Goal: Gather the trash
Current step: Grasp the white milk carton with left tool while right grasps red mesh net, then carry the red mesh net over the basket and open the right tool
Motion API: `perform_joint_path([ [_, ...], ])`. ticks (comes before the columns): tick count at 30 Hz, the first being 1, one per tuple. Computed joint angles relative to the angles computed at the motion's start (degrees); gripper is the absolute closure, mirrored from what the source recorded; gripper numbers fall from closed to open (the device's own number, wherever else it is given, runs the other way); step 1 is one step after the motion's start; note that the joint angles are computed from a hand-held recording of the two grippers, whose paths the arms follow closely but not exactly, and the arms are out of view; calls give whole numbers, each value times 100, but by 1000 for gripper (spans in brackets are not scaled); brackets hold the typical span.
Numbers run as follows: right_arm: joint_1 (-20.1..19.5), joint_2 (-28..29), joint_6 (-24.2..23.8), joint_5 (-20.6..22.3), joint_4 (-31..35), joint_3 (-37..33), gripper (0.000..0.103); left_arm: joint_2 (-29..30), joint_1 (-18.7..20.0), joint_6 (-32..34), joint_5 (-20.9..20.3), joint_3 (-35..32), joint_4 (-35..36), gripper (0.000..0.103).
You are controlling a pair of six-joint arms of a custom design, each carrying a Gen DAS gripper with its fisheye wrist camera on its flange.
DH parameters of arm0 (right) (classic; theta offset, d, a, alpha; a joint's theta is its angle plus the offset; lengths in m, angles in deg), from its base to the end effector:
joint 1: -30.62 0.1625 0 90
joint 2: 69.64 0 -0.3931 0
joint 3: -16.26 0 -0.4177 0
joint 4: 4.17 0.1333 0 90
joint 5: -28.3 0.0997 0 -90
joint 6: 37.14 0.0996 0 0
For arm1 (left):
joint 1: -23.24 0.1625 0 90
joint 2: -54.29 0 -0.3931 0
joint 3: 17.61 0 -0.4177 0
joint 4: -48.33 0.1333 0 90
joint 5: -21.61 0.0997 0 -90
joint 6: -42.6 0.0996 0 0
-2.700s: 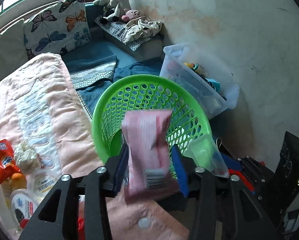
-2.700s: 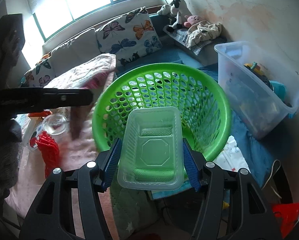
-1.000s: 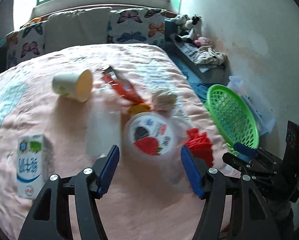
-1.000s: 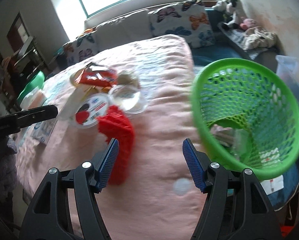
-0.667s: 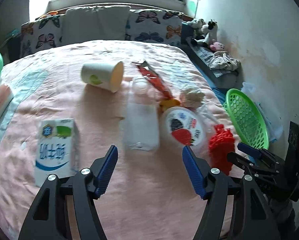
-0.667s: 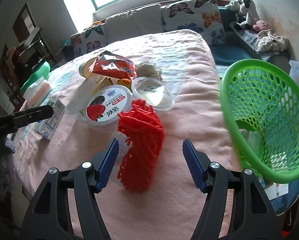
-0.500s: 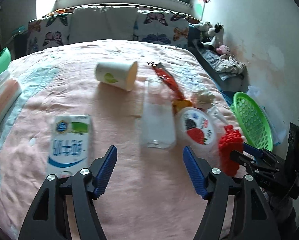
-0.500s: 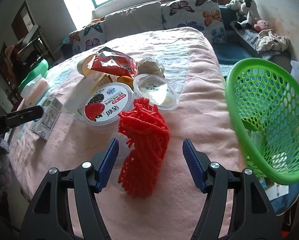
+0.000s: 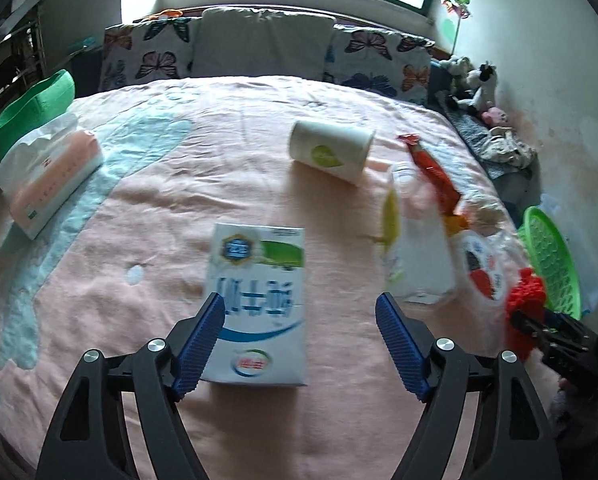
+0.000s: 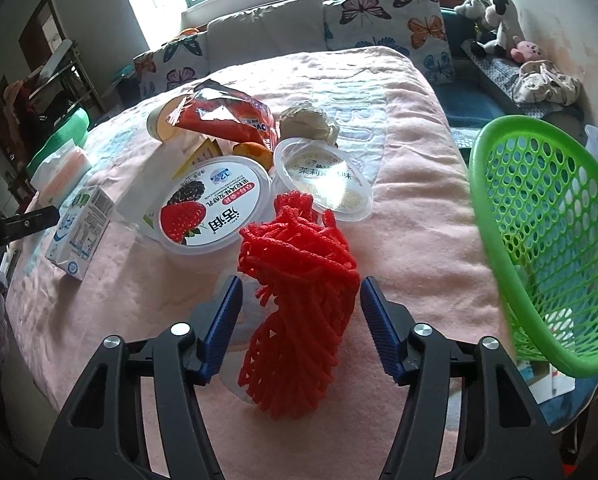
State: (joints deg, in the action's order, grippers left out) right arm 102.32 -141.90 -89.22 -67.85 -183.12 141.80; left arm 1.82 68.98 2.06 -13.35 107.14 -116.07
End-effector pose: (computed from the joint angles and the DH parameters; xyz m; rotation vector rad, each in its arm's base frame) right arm -0.0432 -0.5211 0.1798 0.7211 -2.5315 0.6105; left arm -0.1729 -0.4854 0.0230 0.0529 2.3186 -0.8464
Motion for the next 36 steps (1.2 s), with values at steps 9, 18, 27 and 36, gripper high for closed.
perform_joint_path([
  [9, -20, 17, 65, -50, -2, -35, 53, 63, 316, 72, 62, -152, 179, 27],
  [18, -71, -129, 84, 28, 3, 31, 60, 189, 471, 307, -9, -348, 233, 27],
  [27, -79, -159, 111, 12, 60, 31, 63, 272, 556, 411, 6, -424, 248, 40],
  [36, -36, -7, 186, -70, 64, -52, 63, 250, 504, 414, -53, -354, 143, 41],
])
